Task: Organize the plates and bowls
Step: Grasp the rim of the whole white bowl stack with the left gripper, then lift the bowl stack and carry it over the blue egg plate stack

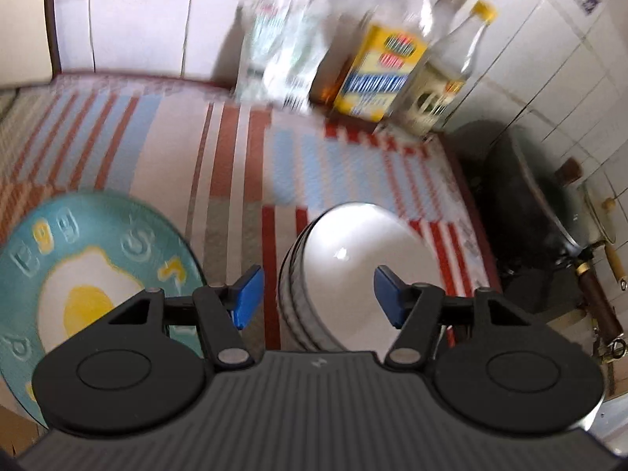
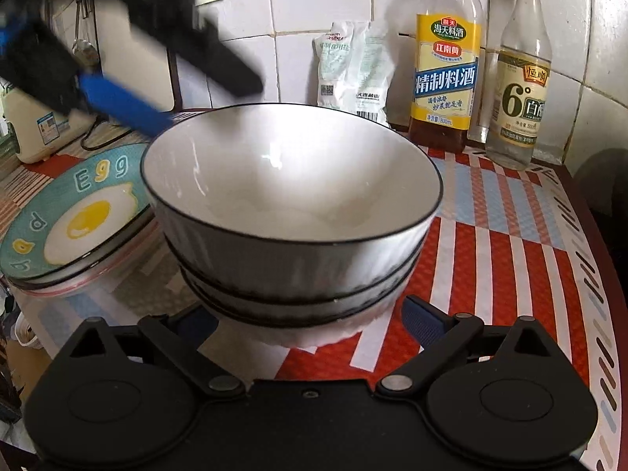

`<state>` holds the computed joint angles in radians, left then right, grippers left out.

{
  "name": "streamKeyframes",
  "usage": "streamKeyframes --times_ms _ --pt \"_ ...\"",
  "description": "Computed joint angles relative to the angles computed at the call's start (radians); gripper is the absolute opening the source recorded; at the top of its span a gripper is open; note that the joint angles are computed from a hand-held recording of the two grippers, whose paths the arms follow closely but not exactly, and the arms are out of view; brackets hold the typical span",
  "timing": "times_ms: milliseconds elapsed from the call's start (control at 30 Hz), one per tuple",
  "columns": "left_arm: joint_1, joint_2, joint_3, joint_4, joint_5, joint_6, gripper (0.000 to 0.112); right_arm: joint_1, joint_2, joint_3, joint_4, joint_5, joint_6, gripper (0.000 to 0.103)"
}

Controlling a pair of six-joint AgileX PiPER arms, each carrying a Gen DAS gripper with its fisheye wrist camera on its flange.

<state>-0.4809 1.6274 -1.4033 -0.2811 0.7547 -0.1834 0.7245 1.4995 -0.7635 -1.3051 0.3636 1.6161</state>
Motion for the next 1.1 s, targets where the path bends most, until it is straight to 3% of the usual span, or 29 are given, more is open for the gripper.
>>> streamKeyframes --times_ms 200,300,433,533,633,1100 --pt "0.038 0.093 -0.025 -0.106 0.033 0.074 0.038 -0.004 0.047 -0.035 -0.054 -0.005 0.048 0.101" --pt "0.035 0.074 0.014 -0.096 -0.014 0.119 0.032 0.010 0.070 -0.065 -0.016 0.031 0.011 0.102" --pt "0.037 0.092 0.020 -0.114 -0.023 0.153 0.034 0.026 0.071 -0.033 -0.172 0.049 0.182 0.102" --pt "0.036 0.105 0.022 -0.136 -0.051 0.170 0.038 0.036 0.079 -0.031 -0.205 0.068 0.231 0.102" --pt "0.007 0.105 0.006 -0.067 -0.053 0.178 0.038 0.033 0.084 -0.025 -0.251 0.067 0.289 0.103" --pt "0.040 0.064 0.077 -0.153 -0.107 0.293 0.038 0.090 0.105 -0.033 -0.304 0.158 0.340 0.102"
